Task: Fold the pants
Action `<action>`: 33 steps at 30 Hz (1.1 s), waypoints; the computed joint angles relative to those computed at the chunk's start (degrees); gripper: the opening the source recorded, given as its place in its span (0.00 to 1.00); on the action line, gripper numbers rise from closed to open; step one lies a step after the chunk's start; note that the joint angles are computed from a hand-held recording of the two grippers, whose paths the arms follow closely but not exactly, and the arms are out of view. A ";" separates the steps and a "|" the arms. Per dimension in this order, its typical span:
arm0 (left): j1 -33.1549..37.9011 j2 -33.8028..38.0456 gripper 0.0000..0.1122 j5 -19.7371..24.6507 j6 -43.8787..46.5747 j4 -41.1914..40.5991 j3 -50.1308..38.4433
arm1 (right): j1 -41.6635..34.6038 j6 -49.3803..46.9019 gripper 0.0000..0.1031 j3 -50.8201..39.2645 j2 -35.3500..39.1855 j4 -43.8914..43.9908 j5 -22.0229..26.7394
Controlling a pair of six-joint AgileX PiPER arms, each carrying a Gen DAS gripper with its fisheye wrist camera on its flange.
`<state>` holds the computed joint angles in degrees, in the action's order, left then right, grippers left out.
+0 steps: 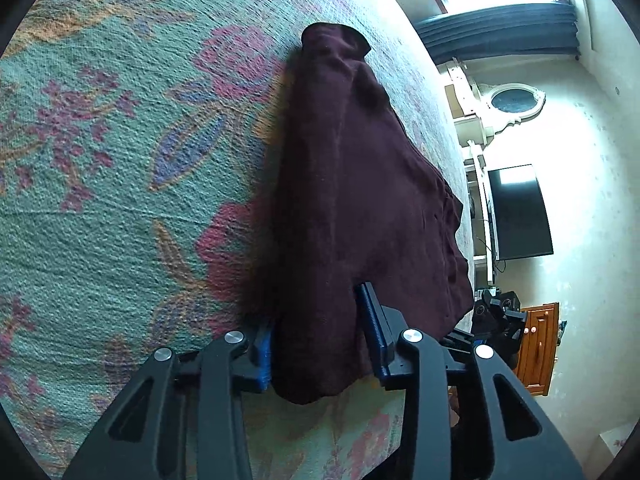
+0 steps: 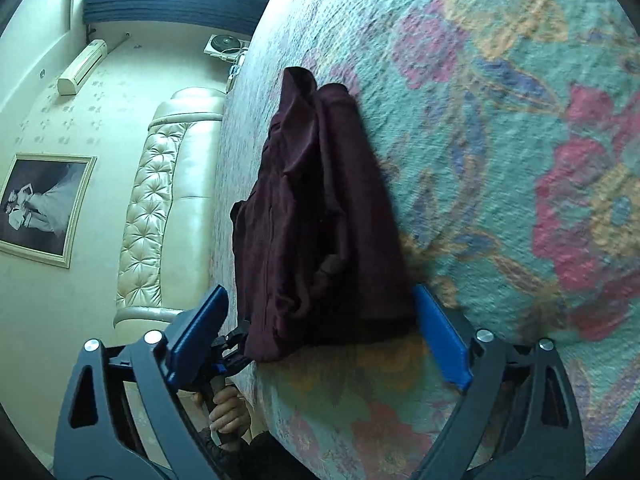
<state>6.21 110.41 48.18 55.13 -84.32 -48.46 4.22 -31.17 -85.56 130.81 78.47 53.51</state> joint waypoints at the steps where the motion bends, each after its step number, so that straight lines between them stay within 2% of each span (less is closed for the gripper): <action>1: -0.20 -0.02 0.41 0.21 -0.25 0.14 -0.31 | 0.84 1.52 0.98 -2.13 0.63 -1.68 -0.65; 3: 0.10 0.32 0.50 1.86 0.70 -0.42 -0.50 | 2.25 3.42 0.96 -4.64 1.16 -4.77 -2.36; 4: -0.13 0.23 0.52 1.88 0.32 -0.22 -0.76 | 2.59 5.10 0.92 -5.55 1.06 -7.25 -2.70; 5: -0.70 -0.28 0.52 0.98 -0.92 0.50 -0.97 | 2.63 5.76 0.62 -5.71 1.10 -8.66 -2.59; 6: -1.35 -0.92 0.51 -0.21 -1.81 1.30 -1.01 | 2.18 5.41 0.45 -5.43 1.88 -7.77 -1.41; 7: -2.10 -1.90 0.43 -1.94 -2.91 2.63 -0.86 | 0.94 3.47 0.43 -4.52 2.74 -4.60 0.54; 8: -3.01 -2.83 0.40 -4.03 -3.85 4.02 -0.69 | 0.40 1.60 0.41 -4.14 3.20 -3.17 1.58; 10: -2.80 -3.50 0.33 -4.45 -2.79 3.12 0.48 | 0.30 0.62 0.40 -4.37 3.29 -3.10 2.33; 14: -0.68 -3.00 0.26 -2.43 -1.37 1.57 1.74 | 0.15 1.49 0.38 -6.01 3.86 -2.89 3.52; 22: -4.94 -6.95 0.21 -10.05 -7.16 7.28 1.26 | -2.30 -1.44 0.34 -4.34 3.71 -1.98 5.64; 29: -8.08 -7.86 0.19 -14.14 -12.08 11.31 -0.33 | -1.31 -0.11 0.32 -5.03 2.26 -2.89 5.30; 33: -8.17 -8.12 0.19 -14.85 -12.91 12.64 -0.27 | -0.87 -0.03 0.32 -4.16 1.41 -2.61 4.91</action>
<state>-1.96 102.29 33.33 42.22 -71.68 -48.72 3.35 -31.21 -89.73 132.22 75.86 58.42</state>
